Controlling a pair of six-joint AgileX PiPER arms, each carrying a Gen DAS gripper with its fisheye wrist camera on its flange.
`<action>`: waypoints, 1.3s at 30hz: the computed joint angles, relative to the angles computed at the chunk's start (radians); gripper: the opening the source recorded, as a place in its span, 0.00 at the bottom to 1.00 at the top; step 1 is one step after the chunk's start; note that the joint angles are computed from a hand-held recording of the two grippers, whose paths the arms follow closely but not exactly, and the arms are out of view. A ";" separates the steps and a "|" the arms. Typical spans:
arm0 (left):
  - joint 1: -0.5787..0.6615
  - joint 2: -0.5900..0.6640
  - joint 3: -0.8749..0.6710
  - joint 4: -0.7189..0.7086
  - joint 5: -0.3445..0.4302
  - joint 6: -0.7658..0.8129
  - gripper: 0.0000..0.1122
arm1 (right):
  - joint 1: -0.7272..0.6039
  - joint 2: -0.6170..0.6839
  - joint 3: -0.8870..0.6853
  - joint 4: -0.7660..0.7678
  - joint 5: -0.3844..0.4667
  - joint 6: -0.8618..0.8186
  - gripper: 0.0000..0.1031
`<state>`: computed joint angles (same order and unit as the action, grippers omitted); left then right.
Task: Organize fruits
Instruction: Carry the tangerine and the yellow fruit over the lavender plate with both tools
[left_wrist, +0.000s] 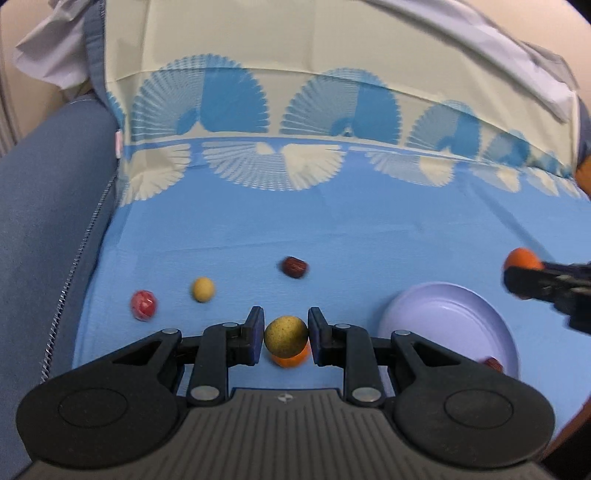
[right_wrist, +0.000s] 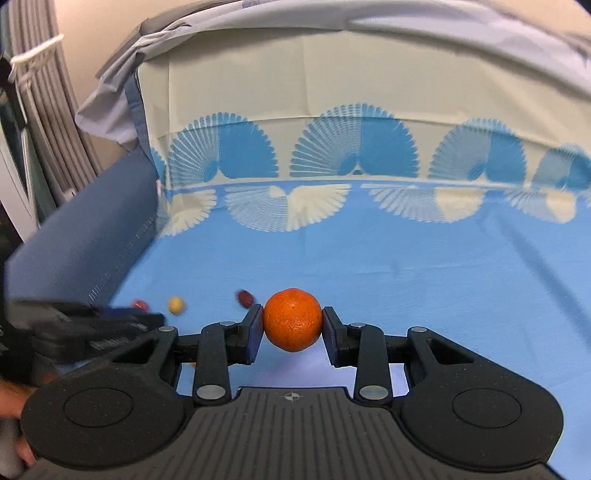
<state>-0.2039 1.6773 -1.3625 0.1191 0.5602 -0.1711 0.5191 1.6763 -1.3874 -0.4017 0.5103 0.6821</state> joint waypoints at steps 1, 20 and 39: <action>-0.013 -0.014 0.020 -0.003 -0.007 -0.004 0.25 | 0.000 -0.009 0.022 -0.023 0.000 0.023 0.35; -0.129 0.050 0.066 0.173 -0.019 -0.126 0.25 | -0.076 -0.079 0.195 -0.136 -0.058 0.134 0.35; -0.138 0.046 0.071 -0.040 -0.066 0.058 0.25 | -0.087 -0.066 0.177 -0.107 -0.053 0.123 0.35</action>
